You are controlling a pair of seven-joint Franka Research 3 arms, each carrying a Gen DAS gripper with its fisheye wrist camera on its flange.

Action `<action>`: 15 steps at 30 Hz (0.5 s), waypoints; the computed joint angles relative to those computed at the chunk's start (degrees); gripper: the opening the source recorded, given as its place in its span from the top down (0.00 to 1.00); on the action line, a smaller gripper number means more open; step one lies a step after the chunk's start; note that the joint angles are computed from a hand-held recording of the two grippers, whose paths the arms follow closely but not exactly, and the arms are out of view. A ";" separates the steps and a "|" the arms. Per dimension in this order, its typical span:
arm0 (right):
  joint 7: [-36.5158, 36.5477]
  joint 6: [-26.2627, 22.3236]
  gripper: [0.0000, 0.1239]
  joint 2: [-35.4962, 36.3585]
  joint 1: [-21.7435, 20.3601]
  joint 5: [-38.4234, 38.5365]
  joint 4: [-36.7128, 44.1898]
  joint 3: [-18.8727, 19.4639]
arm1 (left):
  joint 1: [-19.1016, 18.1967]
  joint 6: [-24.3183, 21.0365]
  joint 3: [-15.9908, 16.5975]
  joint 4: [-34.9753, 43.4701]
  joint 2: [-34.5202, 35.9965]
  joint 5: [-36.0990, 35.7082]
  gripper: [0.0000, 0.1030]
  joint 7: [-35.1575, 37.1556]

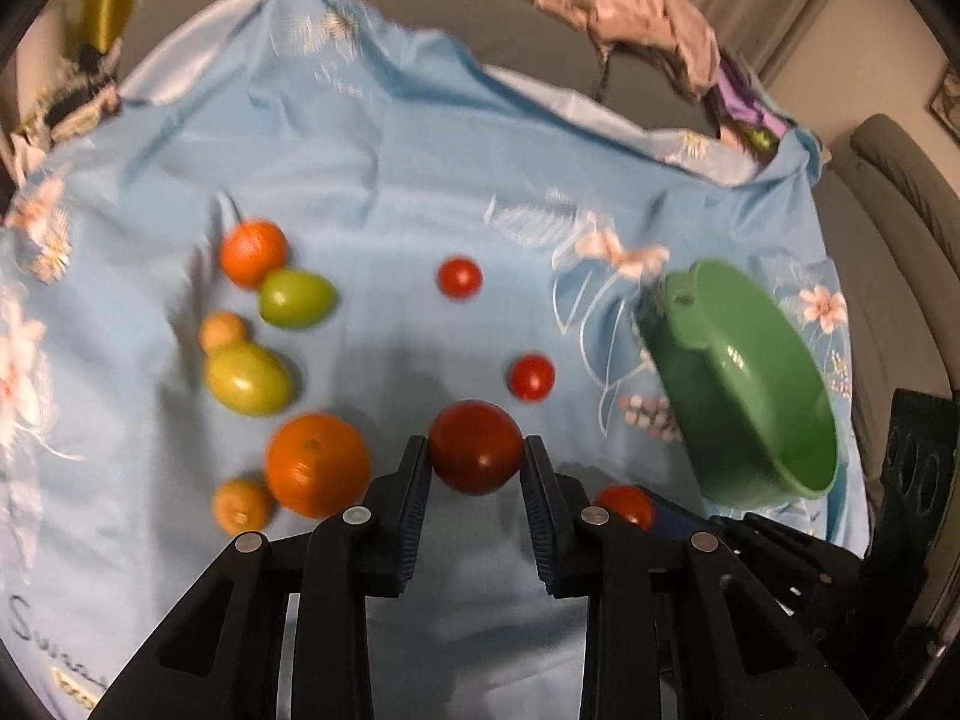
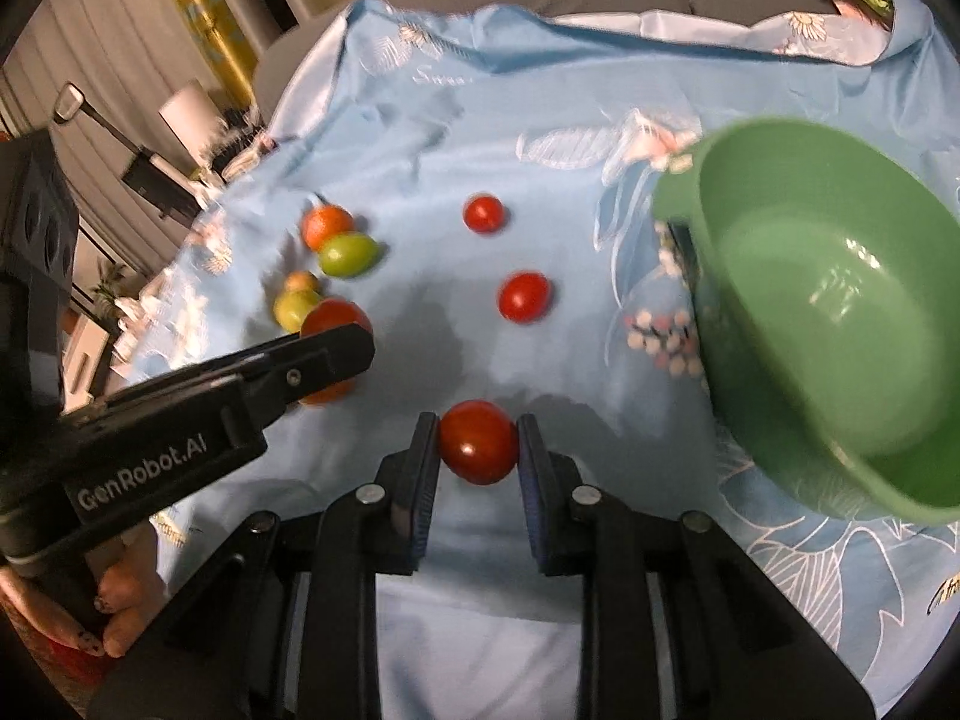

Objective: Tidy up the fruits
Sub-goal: 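Close the left gripper on a red tomato while the right gripper grasps another, then carry both held red tomatoes over the green bowl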

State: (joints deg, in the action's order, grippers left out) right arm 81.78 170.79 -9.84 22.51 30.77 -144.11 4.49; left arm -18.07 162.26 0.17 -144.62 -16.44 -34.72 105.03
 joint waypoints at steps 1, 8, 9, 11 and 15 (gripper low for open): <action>-1.34 0.17 0.79 -0.49 0.77 1.40 0.06 -0.56 | 0.99 1.55 -1.16 -0.68 -0.78 1.98 0.70 -1.22; -2.50 0.44 0.79 -2.20 1.54 3.32 2.42 -1.61 | -2.08 6.53 1.35 -3.11 -4.27 5.97 0.70 -3.17; -4.33 0.05 0.79 -2.49 2.55 5.38 3.26 -2.63 | -2.00 7.28 1.15 -3.49 -4.63 7.12 0.70 -3.90; -5.02 0.67 0.79 -2.86 2.12 5.65 4.09 -2.33 | -2.27 8.97 0.90 -4.17 -5.24 9.62 0.70 -5.27; -7.58 5.59 0.79 -4.07 4.46 8.30 3.10 -3.88 | -5.78 10.18 3.69 -5.28 -6.62 11.33 0.70 -6.05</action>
